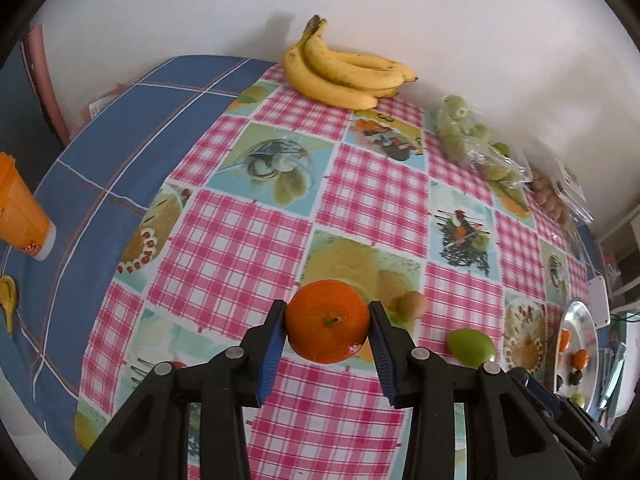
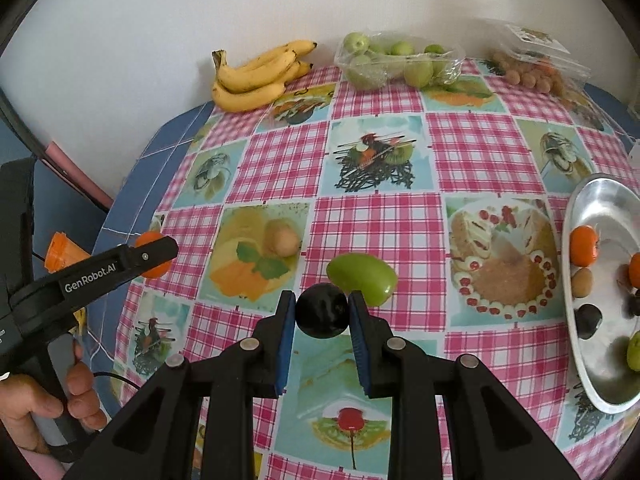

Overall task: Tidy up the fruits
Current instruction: 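Carry the orange in the left tool and plum in the right tool over the steel plate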

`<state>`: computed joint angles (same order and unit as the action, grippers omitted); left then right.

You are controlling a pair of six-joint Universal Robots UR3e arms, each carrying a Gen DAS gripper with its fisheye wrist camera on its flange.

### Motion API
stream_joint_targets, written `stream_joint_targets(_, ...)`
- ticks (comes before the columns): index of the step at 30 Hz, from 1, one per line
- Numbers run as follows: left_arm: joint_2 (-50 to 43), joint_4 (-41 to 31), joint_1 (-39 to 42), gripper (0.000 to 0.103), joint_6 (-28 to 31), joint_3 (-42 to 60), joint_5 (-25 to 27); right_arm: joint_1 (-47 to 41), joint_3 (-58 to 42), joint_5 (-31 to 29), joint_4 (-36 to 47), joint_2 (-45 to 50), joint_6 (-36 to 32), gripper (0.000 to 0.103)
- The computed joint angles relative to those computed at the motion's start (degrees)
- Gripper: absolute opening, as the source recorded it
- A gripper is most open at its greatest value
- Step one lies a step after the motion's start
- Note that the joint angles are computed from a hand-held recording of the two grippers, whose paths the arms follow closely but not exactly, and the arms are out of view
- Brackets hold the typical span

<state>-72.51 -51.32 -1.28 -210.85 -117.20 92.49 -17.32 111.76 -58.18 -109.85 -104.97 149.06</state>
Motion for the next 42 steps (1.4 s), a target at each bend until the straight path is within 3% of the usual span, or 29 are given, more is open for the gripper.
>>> stream_joint_targets(20, -15.50, -1.55, -15.15, 0.043, -5.52, 15.91, 6.72, -10.41, -2.35, 0.30, 5.75, 0.03, -5.49, 0.028)
stream_joint_targets(42, -40.32, -7.65, -29.43, 0.043, -7.14, 44.40, 5.22, -26.46, -8.17, -3.16, 4.95, 7.11, -5.21, 0.028)
